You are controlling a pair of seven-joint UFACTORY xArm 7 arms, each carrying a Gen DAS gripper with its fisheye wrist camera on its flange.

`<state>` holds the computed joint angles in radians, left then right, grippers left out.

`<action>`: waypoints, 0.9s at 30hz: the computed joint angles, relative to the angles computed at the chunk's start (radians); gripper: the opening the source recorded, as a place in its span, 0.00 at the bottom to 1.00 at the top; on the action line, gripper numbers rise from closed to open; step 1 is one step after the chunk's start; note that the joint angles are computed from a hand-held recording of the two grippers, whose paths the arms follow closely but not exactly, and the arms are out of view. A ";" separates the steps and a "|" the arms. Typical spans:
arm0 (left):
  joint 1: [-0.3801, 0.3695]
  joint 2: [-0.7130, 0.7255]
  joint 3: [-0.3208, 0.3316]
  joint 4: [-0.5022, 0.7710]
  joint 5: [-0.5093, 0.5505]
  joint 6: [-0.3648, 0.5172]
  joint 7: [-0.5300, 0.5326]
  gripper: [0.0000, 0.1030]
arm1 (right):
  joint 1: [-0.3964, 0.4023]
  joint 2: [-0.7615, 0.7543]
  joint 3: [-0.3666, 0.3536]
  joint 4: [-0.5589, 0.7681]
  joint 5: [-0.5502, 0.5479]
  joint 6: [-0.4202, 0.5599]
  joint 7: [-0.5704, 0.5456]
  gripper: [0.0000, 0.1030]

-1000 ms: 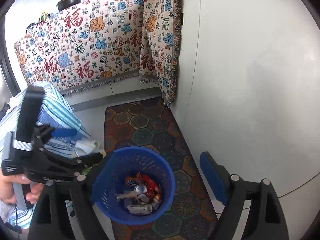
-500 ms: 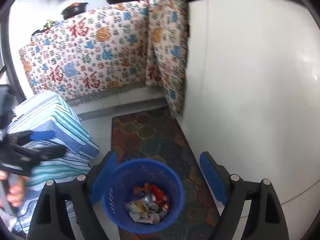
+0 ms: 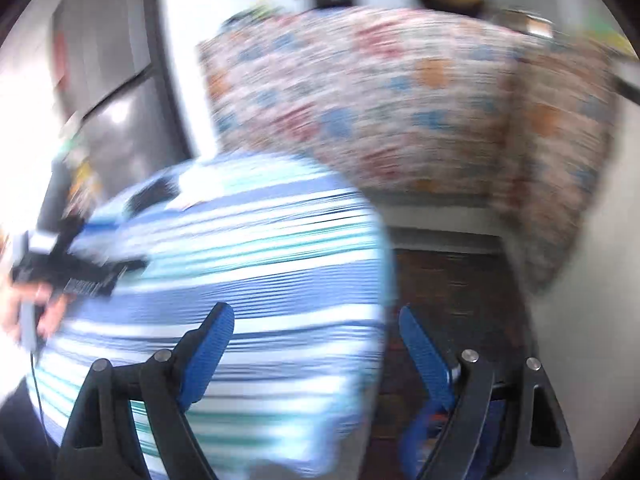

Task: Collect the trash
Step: 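Return both tools to the table above the black net and paper cup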

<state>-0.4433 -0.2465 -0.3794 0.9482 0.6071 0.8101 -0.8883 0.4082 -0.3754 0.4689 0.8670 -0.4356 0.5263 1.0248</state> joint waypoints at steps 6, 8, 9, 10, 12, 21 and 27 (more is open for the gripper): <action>0.063 -0.144 0.142 -0.217 -0.131 -0.143 0.203 1.00 | 0.076 0.501 0.085 0.457 -0.178 0.129 -0.033 0.84; 0.068 -0.174 0.191 -0.261 -0.205 -0.208 0.284 1.00 | 0.133 0.635 0.068 0.597 -0.192 0.204 -0.075 0.84; 0.078 -0.176 0.203 -0.270 -0.227 -0.228 0.311 1.00 | 0.161 0.685 0.053 0.653 -0.203 0.234 -0.093 0.84; 0.084 -0.175 0.219 -0.279 -0.254 -0.255 0.343 1.00 | 0.186 0.715 0.042 0.690 -0.206 0.258 -0.103 0.84; 0.074 -0.167 0.280 -0.297 -0.340 -0.316 0.435 1.00 | 0.243 0.780 -0.005 0.768 -0.188 0.304 -0.146 0.84; 0.169 -0.050 0.305 -0.215 -0.483 -0.375 0.701 1.00 | 0.331 0.818 -0.136 0.807 -0.180 0.255 -0.062 1.00; 0.112 0.023 0.377 -0.133 -0.720 -0.341 1.107 1.00 | 0.386 0.812 -0.210 0.807 -0.140 0.243 -0.085 1.00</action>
<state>-0.3318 -0.2233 -0.0020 0.8154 -0.1127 0.4687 0.2187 0.7941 0.4363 0.2593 1.6736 -0.5759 0.7694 0.9402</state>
